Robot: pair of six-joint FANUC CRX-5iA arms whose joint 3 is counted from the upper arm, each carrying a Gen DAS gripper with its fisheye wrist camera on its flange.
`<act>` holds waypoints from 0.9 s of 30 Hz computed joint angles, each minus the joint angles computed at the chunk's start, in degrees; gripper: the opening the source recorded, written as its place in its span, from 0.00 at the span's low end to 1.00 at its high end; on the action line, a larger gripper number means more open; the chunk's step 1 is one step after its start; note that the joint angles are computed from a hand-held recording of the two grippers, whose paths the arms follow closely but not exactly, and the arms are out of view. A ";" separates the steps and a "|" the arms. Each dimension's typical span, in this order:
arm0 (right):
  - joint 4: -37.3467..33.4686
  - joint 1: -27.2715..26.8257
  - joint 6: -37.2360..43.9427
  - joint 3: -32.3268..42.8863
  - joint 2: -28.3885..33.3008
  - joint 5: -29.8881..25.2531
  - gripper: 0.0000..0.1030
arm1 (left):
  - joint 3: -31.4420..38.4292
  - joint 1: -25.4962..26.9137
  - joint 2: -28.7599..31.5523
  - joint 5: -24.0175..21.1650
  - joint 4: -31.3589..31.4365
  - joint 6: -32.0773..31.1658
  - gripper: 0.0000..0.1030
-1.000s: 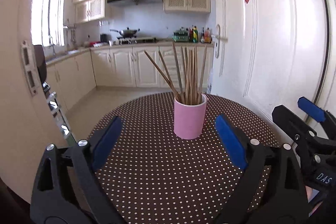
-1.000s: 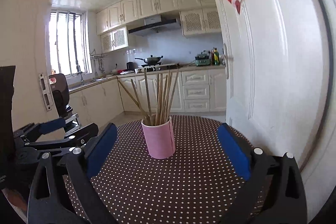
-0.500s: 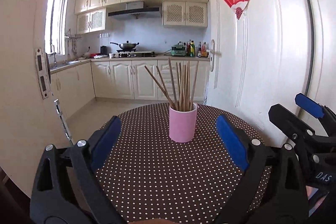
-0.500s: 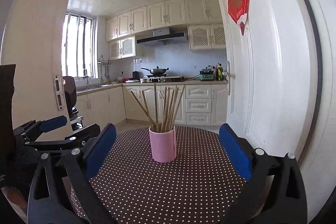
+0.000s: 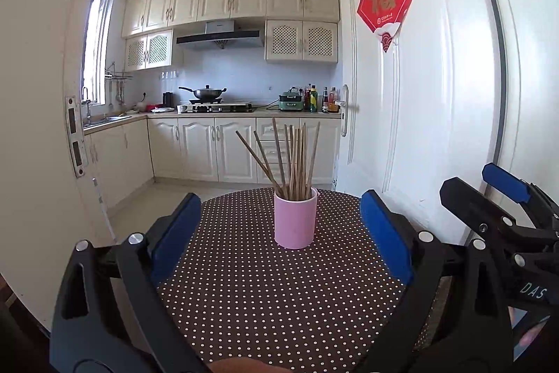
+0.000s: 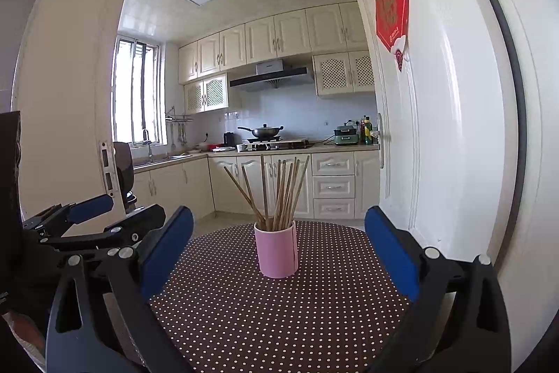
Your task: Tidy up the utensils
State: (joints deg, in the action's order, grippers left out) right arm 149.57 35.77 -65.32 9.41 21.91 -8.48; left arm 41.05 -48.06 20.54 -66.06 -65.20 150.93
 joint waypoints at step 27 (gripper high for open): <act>11.22 -1.72 -12.24 2.90 -0.13 5.79 0.92 | 1.66 -0.68 1.46 -2.62 -0.36 -1.13 0.88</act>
